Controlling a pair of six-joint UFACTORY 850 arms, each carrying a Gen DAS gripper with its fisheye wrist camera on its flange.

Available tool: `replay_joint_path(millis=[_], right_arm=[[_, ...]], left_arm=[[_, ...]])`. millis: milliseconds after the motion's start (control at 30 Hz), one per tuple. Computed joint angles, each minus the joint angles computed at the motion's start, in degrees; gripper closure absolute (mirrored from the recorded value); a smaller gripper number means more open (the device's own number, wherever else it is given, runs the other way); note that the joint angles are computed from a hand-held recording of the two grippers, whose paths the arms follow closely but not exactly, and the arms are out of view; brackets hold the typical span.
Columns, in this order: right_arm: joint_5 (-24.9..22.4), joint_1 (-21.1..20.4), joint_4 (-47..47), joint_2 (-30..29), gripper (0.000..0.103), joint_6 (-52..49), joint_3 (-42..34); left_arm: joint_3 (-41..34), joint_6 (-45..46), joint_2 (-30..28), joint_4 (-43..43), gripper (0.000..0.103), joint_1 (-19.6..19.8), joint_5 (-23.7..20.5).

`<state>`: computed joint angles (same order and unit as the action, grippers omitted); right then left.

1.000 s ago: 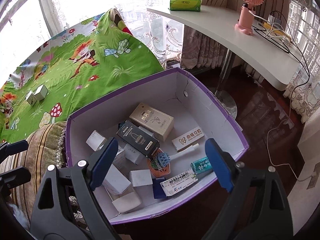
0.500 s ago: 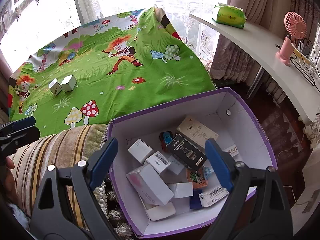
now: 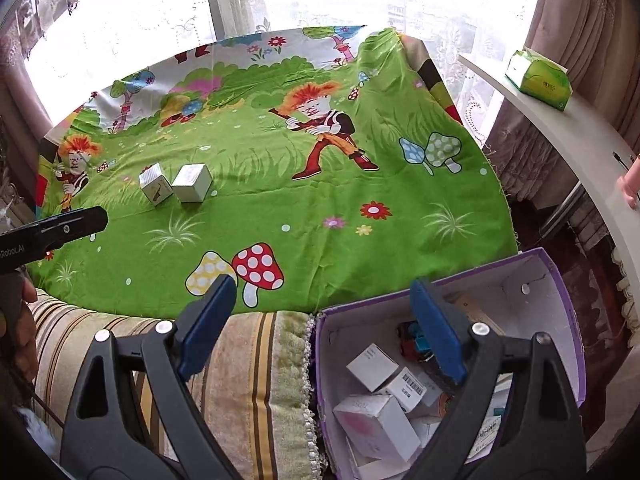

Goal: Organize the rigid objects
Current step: 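Move both open tools back over the two small white cubes on the bed, then grasp the printed white cube with left tool while right tool grasps plain white cube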

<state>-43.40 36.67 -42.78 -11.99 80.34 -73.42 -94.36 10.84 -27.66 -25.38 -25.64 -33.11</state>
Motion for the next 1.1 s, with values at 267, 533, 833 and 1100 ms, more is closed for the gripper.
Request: replay_joint_path(millis=[267,533,833,1100], right_arm=[[2.19,-1.51,4.58,-8.42,0.013,-7.55,-10.49],[2.91,-2.67,9.37,-15.90,0.013,-13.72,-19.80],[3.06,-3.96,13.45,-21.59,0.013,-18.41,-25.86],[3.17,-4.77,15.30,-24.44,0.013,-20.04,-28.06]], left_arm=[[-8.42,-9.98,-6.62,2.90,0.016,2.38,-4.21],[-17.58,-19.02,-14.13,2.44,0.016,4.28,-8.55],[-30.93,-30.45,-23.78,7.15,0.017,4.43,-15.04],[-40.40,-34.09,-30.70,9.26,0.026,4.10,-21.64]])
